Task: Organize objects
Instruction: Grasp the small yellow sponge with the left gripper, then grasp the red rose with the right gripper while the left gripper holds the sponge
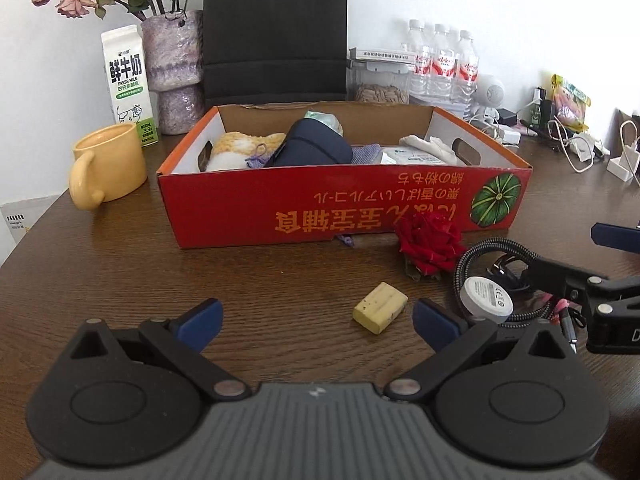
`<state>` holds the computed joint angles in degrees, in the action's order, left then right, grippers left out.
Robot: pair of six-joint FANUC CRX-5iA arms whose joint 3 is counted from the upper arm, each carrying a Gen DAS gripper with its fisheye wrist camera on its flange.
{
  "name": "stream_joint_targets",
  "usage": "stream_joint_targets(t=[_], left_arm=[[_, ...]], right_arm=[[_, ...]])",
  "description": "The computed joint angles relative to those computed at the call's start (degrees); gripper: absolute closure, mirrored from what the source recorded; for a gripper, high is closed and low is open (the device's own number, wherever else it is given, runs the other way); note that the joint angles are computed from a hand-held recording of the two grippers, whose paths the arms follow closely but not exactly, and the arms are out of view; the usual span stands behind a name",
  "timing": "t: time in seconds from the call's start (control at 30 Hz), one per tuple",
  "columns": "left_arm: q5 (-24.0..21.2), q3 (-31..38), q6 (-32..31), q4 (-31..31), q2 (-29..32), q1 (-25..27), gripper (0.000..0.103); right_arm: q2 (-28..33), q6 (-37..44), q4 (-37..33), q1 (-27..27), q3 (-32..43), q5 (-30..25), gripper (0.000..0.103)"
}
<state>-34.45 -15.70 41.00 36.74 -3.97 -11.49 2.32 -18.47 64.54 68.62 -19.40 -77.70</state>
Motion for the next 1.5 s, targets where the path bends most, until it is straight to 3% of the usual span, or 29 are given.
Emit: stream_joint_targets(t=[0.1,0.27,0.33,0.4,0.47,0.5,0.6,0.93,1.5], left_arm=[[-0.9,2.4,4.7,-5.3,1.3,-0.9,0.000],[-1.1,3.4,4.4,-5.0,2.5,-1.9,0.000],[-0.8,3.3,3.3,-3.9,2.9,-2.3,0.006],[-1.5,3.3,2.1,-2.9,3.2,-2.5,0.032],[-1.7,2.4,-0.3,-0.4,3.1,-2.4,0.050],[-1.9,2.0,-1.4,0.9,3.1,-2.3,0.067],[-1.0,0.7,-3.5,3.3,2.6,-2.4,0.079],[3.8,-4.1,-11.5,12.8,0.2,-2.9,0.081],[7.6,-5.4,-12.5,17.7,-0.2,-0.1,0.081]], right_arm=[[-0.1,-0.6,-0.1,0.0,-0.2,-0.1,0.000],[0.1,-0.1,0.0,-0.1,-0.2,0.6,0.000],[0.1,-0.2,0.0,-0.2,-0.2,0.7,0.000],[0.2,-0.3,-0.1,-0.2,-0.1,0.7,0.000],[0.2,-0.3,0.0,-0.2,-0.1,0.8,0.000],[0.2,-0.3,-0.1,-0.3,-0.1,0.9,0.000],[0.4,-0.1,-0.1,-0.3,0.0,1.0,0.000],[0.5,-0.3,0.9,-0.4,-0.5,1.9,0.000],[1.4,0.9,1.7,-0.6,-0.2,2.2,0.001]])
